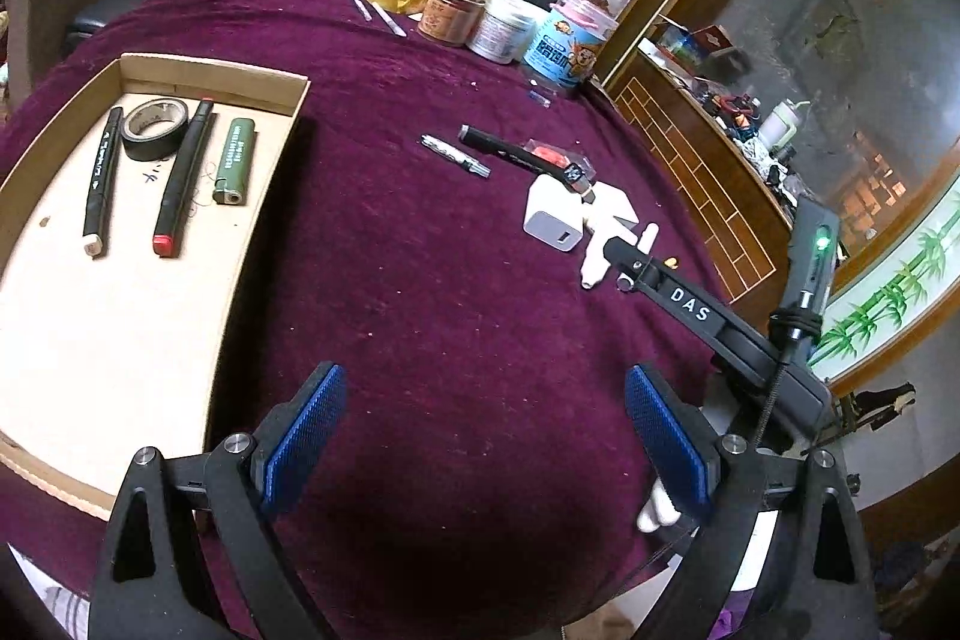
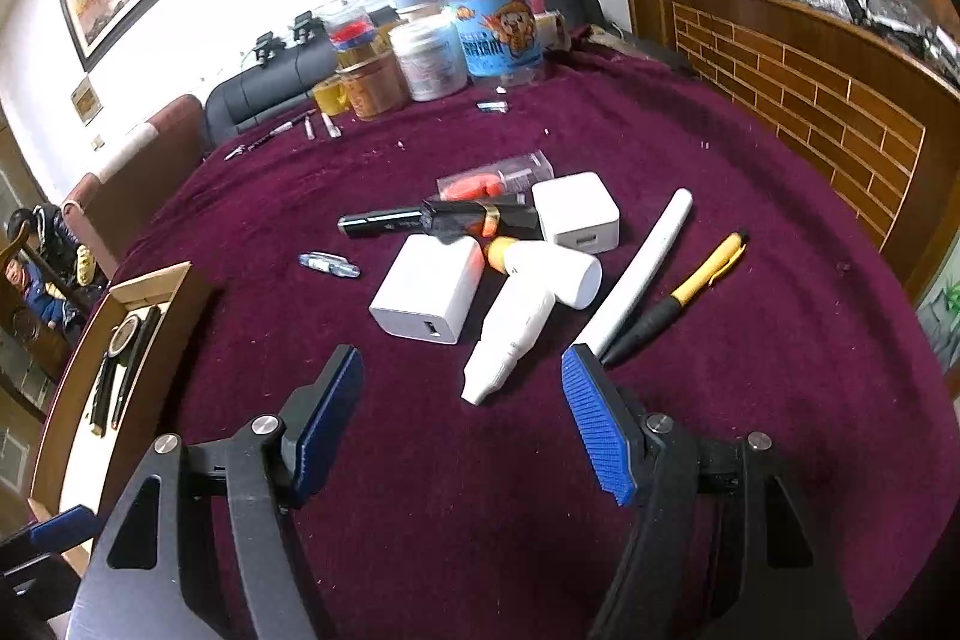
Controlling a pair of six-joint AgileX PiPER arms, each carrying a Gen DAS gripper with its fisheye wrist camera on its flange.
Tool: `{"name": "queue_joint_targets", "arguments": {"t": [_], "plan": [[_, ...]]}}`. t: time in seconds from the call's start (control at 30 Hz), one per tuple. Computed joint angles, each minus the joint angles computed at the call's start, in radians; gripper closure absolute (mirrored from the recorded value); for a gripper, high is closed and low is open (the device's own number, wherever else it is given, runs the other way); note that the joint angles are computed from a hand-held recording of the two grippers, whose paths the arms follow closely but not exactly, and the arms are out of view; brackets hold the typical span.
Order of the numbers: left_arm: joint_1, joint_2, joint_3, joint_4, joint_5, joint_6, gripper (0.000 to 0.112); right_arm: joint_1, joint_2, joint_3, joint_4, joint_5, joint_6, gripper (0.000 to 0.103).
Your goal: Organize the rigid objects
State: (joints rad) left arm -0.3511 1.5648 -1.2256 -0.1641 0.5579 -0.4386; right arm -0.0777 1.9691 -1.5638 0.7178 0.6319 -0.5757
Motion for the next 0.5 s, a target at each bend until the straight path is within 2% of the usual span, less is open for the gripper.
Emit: {"name": "queue_joint_targets", "arguments": {"t": [0.33, 0.4, 0.5], "plan": [[-0.016, 0.019, 0.002, -0.043, -0.018, 0.041, 0.022, -0.043, 0.028, -0.013, 0.089, 0.061, -0.032, 0.035], [-0.015, 0.035, -0.008, -0.041, -0.012, 0.042, 0.022, -0.039, 0.033, -0.021, 0.071, 0.063, -0.013, 0.035], [0.012, 0.051, -0.019, -0.117, 0.008, 0.093, 0.022, -0.032, 0.04, -0.034, 0.048, 0.069, 0.007, 0.035]]}}
